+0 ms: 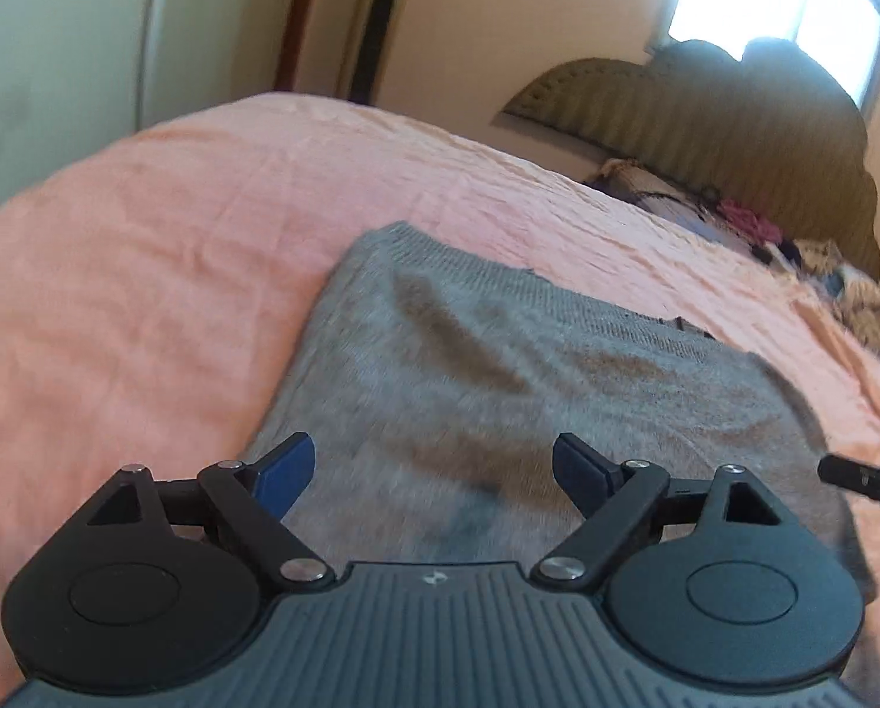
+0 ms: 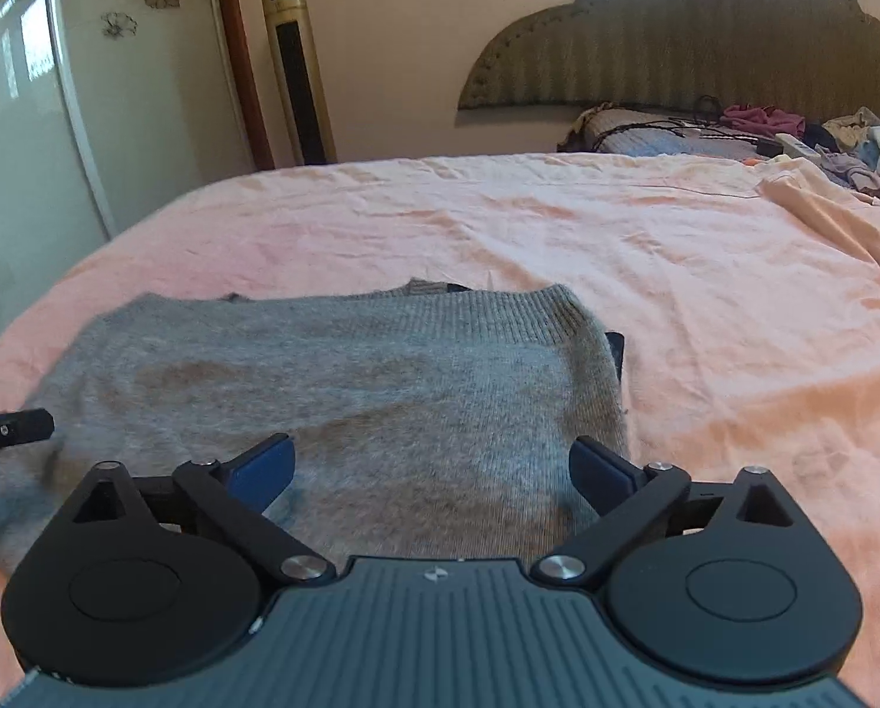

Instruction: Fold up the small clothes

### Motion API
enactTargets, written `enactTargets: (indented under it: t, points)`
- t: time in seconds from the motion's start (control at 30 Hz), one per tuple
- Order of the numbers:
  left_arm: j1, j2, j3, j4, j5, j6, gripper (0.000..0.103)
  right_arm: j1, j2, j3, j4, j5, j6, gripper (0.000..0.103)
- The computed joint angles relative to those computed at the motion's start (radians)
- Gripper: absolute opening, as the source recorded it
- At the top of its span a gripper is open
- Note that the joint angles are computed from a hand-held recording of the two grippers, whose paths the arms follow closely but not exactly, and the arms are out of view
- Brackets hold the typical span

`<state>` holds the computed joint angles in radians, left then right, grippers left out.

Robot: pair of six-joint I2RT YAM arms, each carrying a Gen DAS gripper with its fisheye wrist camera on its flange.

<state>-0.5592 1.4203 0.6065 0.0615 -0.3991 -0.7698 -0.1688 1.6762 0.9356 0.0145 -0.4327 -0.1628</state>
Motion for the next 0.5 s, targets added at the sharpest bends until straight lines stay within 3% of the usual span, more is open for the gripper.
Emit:
enactTargets:
  t: [0.07,0.13,0.2,0.27,0.37,0.43,0.5]
  points:
    - [-0.01,-0.13,-0.114,-0.021,0.017,-0.144,0.089,-0.056,-0.084,-0.077,-0.015,-0.05,0.006,0.101]
    - [-0.05,-0.22,-0.169,-0.076,-0.031,-0.258,0.089,-0.105,-0.137,-0.132,-0.041,-0.09,0.0,0.101]
    - [-0.066,-0.25,-0.173,-0.095,-0.055,-0.288,0.089,-0.119,-0.174,-0.173,-0.054,-0.083,-0.009,0.101]
    - [-0.081,-0.189,-0.115,-0.094,-0.087,-0.22,0.089,-0.098,-0.193,-0.189,-0.045,-0.073,-0.017,0.101]
    - [-0.091,-0.01,0.009,-0.017,-0.112,-0.026,0.089,-0.026,-0.172,-0.158,-0.03,-0.049,0.016,0.101]
    - [-0.105,0.138,0.128,-0.036,-0.155,0.08,0.089,0.042,-0.126,-0.113,-0.026,0.015,0.045,0.101]
    - [-0.104,0.25,0.223,-0.083,-0.133,0.171,0.089,0.112,-0.074,-0.065,-0.028,0.104,0.069,0.101]
